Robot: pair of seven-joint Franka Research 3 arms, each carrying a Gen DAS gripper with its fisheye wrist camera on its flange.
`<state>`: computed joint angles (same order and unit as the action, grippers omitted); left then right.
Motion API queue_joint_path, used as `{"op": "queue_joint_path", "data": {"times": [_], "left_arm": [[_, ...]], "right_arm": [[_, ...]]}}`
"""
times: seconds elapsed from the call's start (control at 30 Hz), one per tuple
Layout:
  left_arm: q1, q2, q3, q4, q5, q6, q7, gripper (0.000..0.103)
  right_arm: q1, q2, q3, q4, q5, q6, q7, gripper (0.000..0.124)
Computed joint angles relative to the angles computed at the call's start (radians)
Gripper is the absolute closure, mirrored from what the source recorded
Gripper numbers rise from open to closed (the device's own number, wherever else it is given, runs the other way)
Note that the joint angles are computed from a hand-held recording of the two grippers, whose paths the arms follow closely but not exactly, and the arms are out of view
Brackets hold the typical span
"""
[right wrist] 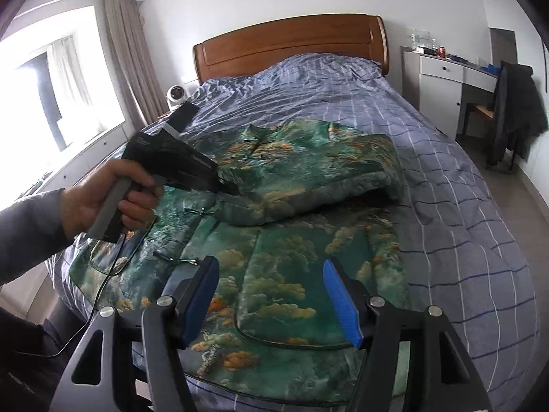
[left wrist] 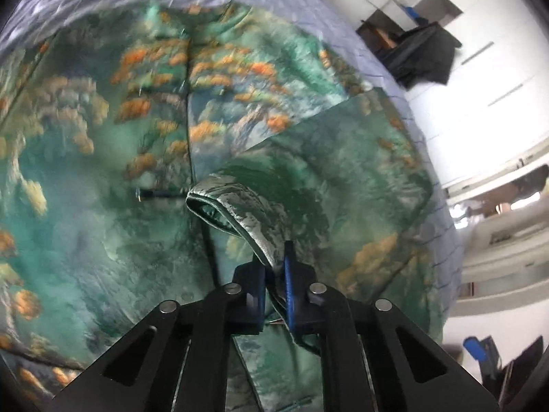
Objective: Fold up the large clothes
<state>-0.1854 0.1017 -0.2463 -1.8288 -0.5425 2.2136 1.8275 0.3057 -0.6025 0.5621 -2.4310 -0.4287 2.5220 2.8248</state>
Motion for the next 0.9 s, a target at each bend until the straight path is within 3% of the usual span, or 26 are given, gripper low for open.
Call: {"op": "queue_joint_path", "data": {"times": [0.17, 0.33, 0.4, 0.5, 0.63, 0.8, 0.9], "left_arm": [[0.016, 0.019, 0.013, 0.099, 0.019, 0.052, 0.033, 0.097], [0.034, 0.167, 0.021, 0.257, 0.132, 0.099, -0.058, 0.097], [0.046, 0.212, 0.013, 0.278, 0.167, 0.088, -0.091, 0.097], [0.066, 0.231, -0.008, 0.254, 0.186, 0.102, -0.096, 0.097], [0.077, 0.240, -0.028, 0.230, 0.190, 0.130, -0.094, 0.096], [0.063, 0.251, -0.031, 0.222, 0.251, 0.153, -0.101, 0.095], [0.057, 0.258, -0.036, 0.205, 0.278, 0.186, -0.093, 0.094]], "right_arm": [[0.001, -0.023, -0.023, -0.014, 0.004, -0.023, -0.021, 0.059], [-0.054, 0.004, -0.084, 0.005, -0.043, -0.016, -0.135, 0.059], [-0.101, 0.073, -0.112, 0.053, -0.086, -0.022, -0.212, 0.059], [-0.145, 0.190, -0.174, 0.118, -0.130, 0.040, -0.278, 0.059], [-0.166, 0.410, -0.259, 0.279, -0.175, 0.083, -0.352, 0.059], [-0.127, 0.673, -0.368, 0.474, -0.009, 0.126, -0.486, 0.059], [-0.101, 0.795, -0.394, 0.566, 0.110, 0.015, -0.537, 0.059]]}}
